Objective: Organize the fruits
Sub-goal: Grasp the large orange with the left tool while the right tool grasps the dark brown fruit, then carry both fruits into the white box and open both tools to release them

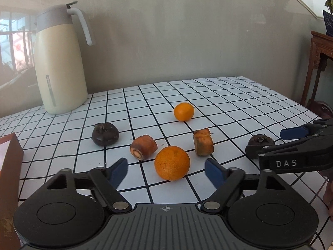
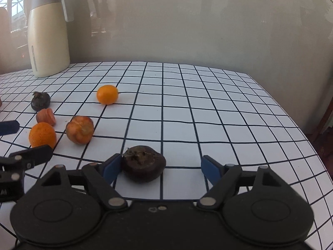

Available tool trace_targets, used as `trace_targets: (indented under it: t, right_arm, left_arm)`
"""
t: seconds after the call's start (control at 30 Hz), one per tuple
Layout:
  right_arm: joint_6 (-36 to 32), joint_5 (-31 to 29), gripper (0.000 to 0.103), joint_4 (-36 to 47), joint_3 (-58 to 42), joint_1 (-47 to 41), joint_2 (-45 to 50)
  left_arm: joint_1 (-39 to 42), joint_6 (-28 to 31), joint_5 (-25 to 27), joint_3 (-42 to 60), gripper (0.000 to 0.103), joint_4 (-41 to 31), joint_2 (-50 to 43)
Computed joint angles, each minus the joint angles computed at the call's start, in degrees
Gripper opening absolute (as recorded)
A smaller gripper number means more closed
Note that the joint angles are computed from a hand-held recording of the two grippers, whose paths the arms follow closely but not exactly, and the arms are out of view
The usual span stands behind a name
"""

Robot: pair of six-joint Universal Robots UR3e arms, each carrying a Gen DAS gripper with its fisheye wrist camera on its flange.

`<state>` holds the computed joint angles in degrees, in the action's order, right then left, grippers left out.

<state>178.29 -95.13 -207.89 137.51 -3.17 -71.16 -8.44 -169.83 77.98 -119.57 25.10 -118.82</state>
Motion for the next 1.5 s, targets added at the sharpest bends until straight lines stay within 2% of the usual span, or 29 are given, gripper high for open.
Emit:
trace_targets:
  t: [0.13,0.27,0.4,0.43,0.47,0.5,0.83,1.07,1.2,1.5]
  right_arm:
    - [-0.61,3.76,0.068,-1.27,2.75,-3.1,-1.49]
    - [-0.5,4.36,0.057,-0.86,2.66,-3.18,-1.74]
    - [-0.36,4.42,0.057,-0.87,2.64,-3.07,-1.64]
    - [-0.29,4.47,0.054,-0.84,2.65,-3.14,-1.65]
    - [-0.22,4.59,0.042,-0.95,3.06,-3.22,-2.04]
    - [-0.15,4.69,0.035,-0.75,3.25,-3.28,-2.51]
    - [0.49,3.59,0.035,0.56,3.85,-1.46,-4.74]
    - [2.03,2.78,0.035,0.02,7.19,0.06,-10.6]
    - [2.86,1.69,0.035,-0.59,9.17,2.48,-14.4]
    - [5.66,-1.42,0.035,-0.23,11.3,10.85,-19.49]
  left_arm:
    - [-0.51,-1.38,0.36,2.62,0.069,-2.41,-1.16]
    - [-1.32,-1.64,1.71,4.25,0.052,-4.87,-1.54]
    - [-1.49,-1.26,1.91,4.88,0.047,-6.49,-1.46]
    - [-1.29,-1.22,1.44,5.09,0.046,-7.19,-1.37]
    - [-0.95,-1.2,0.58,5.3,0.039,-7.5,-1.4]
    - [-1.06,-1.23,0.77,5.36,0.039,-7.4,-1.46]
    - [0.07,-0.57,-1.71,0.8,0.038,-3.02,0.37]
    - [2.98,1.48,-4.96,-7.16,0.038,0.22,7.93]
    - [8.17,3.91,-9.16,-14.15,0.038,0.64,15.78]
    - [25.72,10.53,-22.22,-29.04,0.038,-6.44,36.8]
